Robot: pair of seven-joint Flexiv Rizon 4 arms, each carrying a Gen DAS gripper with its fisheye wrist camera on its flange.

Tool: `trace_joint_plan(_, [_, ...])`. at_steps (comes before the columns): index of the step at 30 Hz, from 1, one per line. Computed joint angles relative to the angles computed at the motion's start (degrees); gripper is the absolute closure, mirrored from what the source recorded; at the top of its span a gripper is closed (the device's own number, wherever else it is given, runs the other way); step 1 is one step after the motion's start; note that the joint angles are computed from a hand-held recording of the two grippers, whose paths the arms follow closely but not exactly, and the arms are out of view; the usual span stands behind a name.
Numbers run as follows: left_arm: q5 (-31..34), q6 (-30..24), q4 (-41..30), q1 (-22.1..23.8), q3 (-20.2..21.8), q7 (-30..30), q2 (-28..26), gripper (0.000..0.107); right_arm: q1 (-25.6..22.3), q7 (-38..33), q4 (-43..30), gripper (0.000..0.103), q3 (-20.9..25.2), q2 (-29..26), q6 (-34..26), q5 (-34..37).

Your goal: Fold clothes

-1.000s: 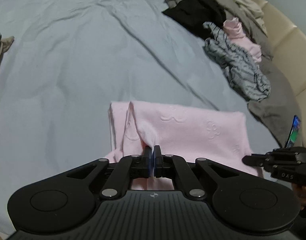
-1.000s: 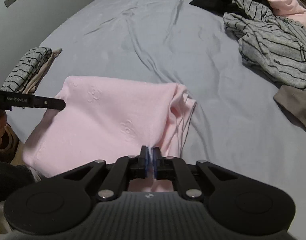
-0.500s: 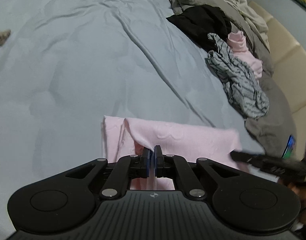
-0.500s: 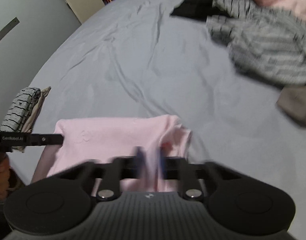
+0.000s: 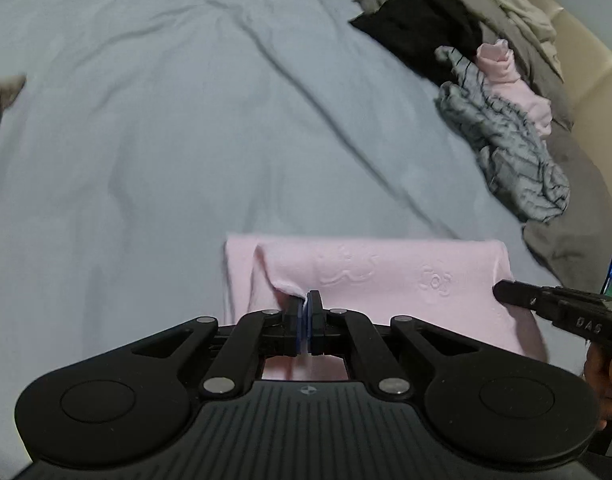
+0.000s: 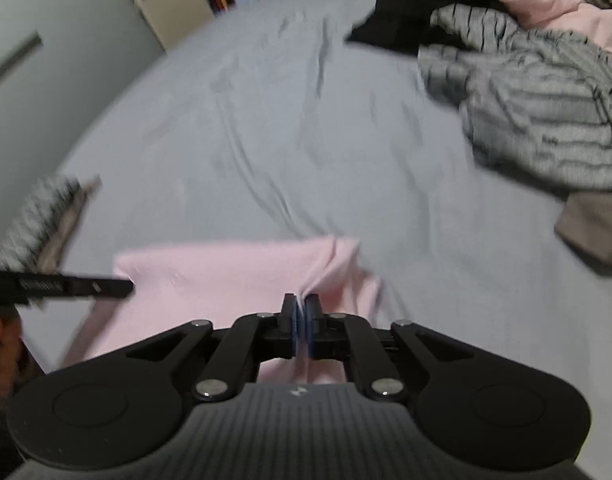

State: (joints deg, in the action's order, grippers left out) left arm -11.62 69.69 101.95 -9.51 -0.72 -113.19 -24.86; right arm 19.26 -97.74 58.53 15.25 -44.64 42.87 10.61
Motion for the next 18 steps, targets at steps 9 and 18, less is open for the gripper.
trace_joint_plan(9, [6.1, 3.2, 1.3, -2.0, 2.5, -5.1, 4.8, 0.107, -1.7, -8.9, 7.1, 0.058, 1.6, 6.3, 6.4, -0.9])
trace_joint_plan(18, [-6.8, 5.9, 6.3, -0.8, -9.6, 16.0, 6.2, 0.107, -2.4, -23.8, 11.6, 0.066, 5.1, 12.3, -2.8, 4.4])
